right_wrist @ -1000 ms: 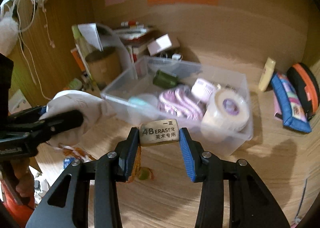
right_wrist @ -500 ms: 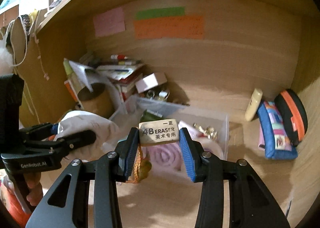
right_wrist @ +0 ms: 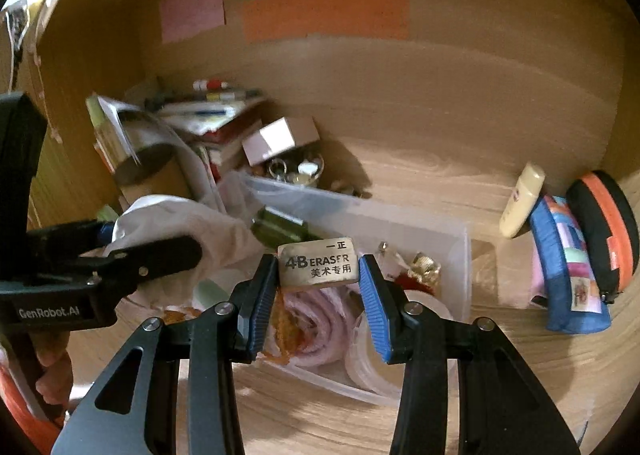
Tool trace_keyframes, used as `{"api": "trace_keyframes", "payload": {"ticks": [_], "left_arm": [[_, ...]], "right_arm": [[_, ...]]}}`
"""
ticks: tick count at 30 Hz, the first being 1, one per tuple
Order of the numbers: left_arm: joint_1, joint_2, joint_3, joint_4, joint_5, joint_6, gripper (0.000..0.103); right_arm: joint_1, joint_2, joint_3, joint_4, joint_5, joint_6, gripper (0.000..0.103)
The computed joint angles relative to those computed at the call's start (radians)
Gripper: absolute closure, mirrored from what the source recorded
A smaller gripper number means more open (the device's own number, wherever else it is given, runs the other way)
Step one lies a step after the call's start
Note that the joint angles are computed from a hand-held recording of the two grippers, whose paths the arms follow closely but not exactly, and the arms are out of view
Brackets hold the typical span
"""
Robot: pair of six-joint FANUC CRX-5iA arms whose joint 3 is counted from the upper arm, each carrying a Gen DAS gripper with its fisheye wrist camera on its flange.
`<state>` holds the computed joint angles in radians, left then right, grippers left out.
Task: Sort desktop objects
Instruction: 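Place the eraser in the box with the right tool while the left tool drops the white pouch in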
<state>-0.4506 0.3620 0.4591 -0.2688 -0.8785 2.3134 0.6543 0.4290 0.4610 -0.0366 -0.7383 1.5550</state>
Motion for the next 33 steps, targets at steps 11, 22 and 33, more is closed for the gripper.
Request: {"api": "trace_keyframes", "payload": {"ticks": [11, 22, 33], "left_arm": [[0.036, 0.044, -0.006, 0.063, 0.043, -0.06, 0.035], [0.022, 0.043, 0.005, 0.005, 0.033, -0.037, 0.026], [-0.014, 0.012, 0.015, -0.099, -0.037, 0.045, 0.025]], "right_arm": [[0.007, 0.03, 0.004, 0.016, -0.009, 0.056, 0.064], [0.026, 0.01, -0.048, 0.079, 0.057, 0.028, 0.056], [0.05, -0.056, -0.145, 0.156, 0.139, -0.026, 0.044]]}}
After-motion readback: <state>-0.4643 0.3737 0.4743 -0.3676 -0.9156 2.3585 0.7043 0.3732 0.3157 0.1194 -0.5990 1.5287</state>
